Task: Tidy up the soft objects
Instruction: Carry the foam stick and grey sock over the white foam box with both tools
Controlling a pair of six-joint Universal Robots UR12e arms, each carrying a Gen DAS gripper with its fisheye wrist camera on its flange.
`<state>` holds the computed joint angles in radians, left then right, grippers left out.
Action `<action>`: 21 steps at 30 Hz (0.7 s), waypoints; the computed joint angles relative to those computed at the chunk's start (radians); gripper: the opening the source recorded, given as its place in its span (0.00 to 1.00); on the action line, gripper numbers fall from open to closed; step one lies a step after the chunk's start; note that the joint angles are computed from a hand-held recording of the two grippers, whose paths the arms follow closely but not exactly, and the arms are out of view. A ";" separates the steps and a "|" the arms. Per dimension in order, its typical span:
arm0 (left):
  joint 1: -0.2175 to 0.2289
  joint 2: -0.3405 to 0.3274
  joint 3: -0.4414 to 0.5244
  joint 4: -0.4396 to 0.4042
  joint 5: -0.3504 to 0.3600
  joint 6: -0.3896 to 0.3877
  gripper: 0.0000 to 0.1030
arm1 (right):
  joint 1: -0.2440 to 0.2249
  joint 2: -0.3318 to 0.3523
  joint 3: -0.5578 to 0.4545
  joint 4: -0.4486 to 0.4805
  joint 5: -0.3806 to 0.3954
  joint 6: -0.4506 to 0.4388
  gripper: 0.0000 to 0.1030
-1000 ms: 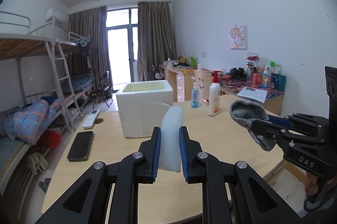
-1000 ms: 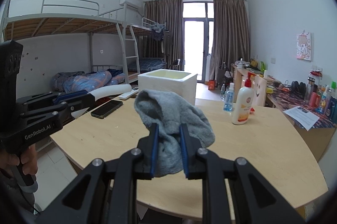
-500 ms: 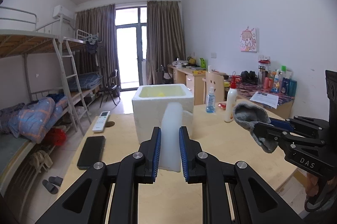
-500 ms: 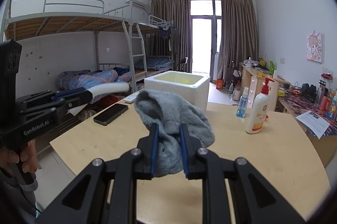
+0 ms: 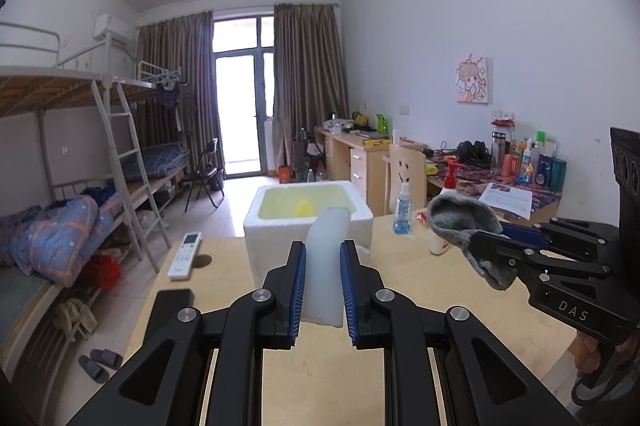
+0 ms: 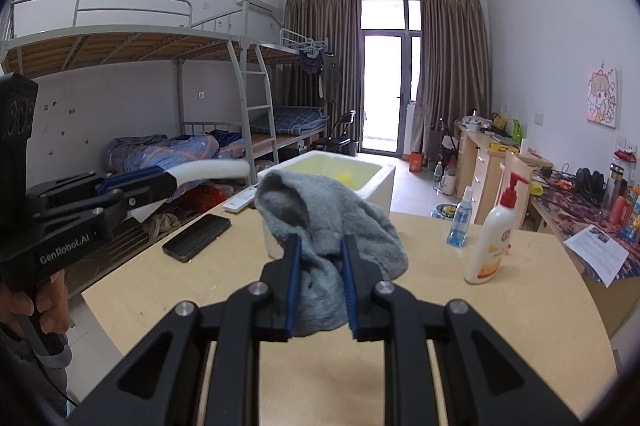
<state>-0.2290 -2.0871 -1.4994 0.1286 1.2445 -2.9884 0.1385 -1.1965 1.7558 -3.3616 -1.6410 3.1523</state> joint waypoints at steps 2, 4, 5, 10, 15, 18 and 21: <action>-0.002 -0.011 0.023 -0.013 0.003 0.003 0.18 | -0.002 0.006 -0.015 0.006 0.000 -0.004 0.22; -0.004 -0.022 0.047 -0.023 0.004 0.005 0.18 | -0.007 0.011 -0.030 0.017 0.012 -0.004 0.22; -0.005 -0.027 0.058 -0.028 0.007 0.006 0.18 | -0.007 0.014 -0.036 0.021 0.012 -0.006 0.22; -0.005 -0.050 0.106 -0.051 0.012 0.003 0.18 | -0.012 0.028 -0.071 0.041 0.014 -0.013 0.22; -0.007 -0.070 0.142 -0.063 0.018 0.007 0.18 | -0.015 0.040 -0.099 0.065 0.010 -0.018 0.22; -0.008 -0.083 0.165 -0.078 0.021 0.011 0.18 | -0.015 0.048 -0.112 0.072 0.013 -0.020 0.22; -0.008 -0.094 0.188 -0.087 0.020 0.010 0.18 | -0.014 0.057 -0.127 0.067 0.011 -0.020 0.22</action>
